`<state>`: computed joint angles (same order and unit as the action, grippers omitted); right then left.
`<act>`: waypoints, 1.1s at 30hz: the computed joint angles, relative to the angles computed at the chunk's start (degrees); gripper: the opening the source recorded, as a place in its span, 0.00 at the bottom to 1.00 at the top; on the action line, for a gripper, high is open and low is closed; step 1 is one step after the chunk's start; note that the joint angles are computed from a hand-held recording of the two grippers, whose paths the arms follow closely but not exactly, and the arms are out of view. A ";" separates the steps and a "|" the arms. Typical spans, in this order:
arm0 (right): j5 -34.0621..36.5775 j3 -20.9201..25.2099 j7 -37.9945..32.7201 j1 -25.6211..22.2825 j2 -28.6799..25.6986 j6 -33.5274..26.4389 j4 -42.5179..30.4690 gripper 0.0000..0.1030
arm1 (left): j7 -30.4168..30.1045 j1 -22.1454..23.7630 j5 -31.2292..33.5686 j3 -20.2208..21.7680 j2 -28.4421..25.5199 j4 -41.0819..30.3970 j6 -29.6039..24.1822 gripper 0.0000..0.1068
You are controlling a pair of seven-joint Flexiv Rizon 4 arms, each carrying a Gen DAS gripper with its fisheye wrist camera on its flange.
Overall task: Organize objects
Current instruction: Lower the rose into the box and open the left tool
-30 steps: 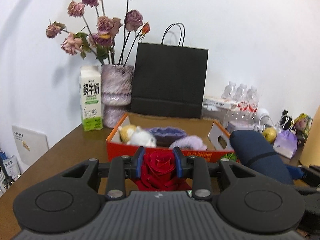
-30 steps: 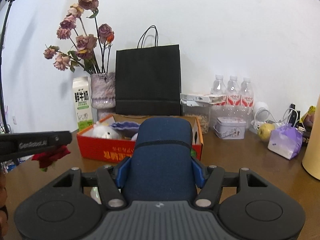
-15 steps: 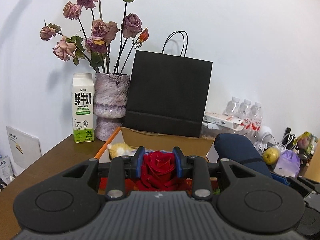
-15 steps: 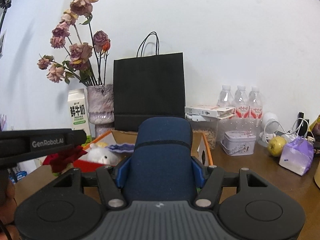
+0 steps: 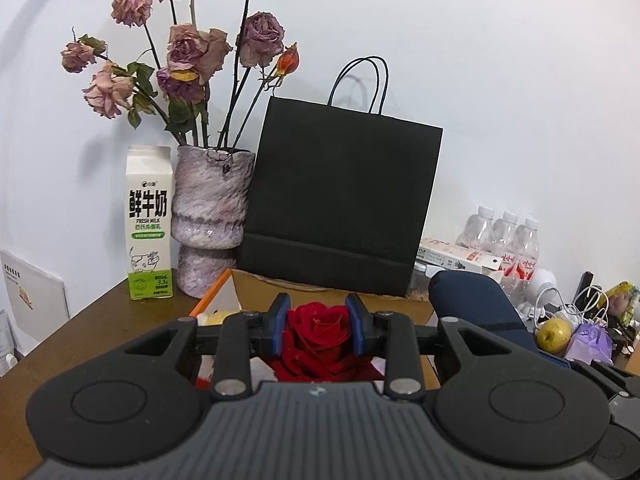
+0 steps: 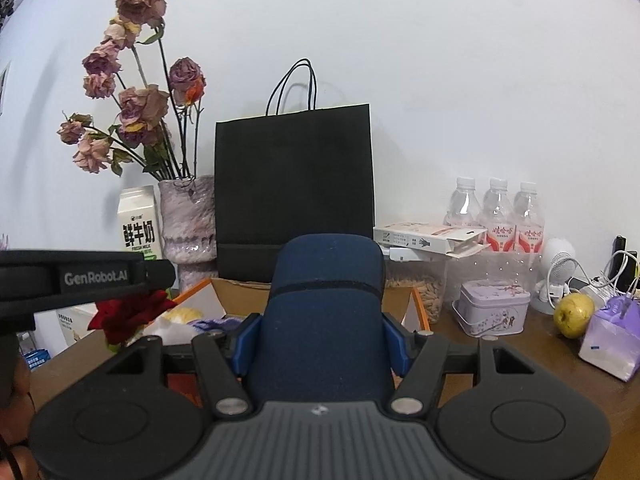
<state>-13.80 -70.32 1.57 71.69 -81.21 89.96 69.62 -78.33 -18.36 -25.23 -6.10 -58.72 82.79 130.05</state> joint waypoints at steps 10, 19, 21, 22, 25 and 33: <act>-5.66 2.85 2.36 -6.36 0.39 -2.98 -7.43 0.60 | 2.68 -0.88 -3.29 1.47 -3.82 -8.32 -5.12 0.28; -13.64 8.46 4.77 -13.45 1.01 -6.04 -16.04 0.60 | 6.25 -2.59 -8.19 4.21 -7.96 -16.54 -10.58 0.28; -15.38 10.49 4.70 -15.07 1.27 -6.80 -17.77 0.60 | 7.01 -3.02 -9.33 5.08 -9.01 -18.59 -12.08 0.28; -16.23 11.62 4.59 -15.92 1.39 -7.30 -18.72 0.60 | 7.36 -3.19 -9.82 5.54 -9.55 -19.65 -12.96 0.28; -18.72 15.76 3.72 -18.91 1.39 -9.35 -22.59 0.60 | 7.95 -3.82 -11.33 7.20 -11.13 -22.64 -15.19 0.28; -24.19 27.26 -0.83 -26.72 -0.92 -15.53 -34.89 0.60 | 6.87 -6.09 -15.12 14.58 -15.36 -29.97 -21.22 0.28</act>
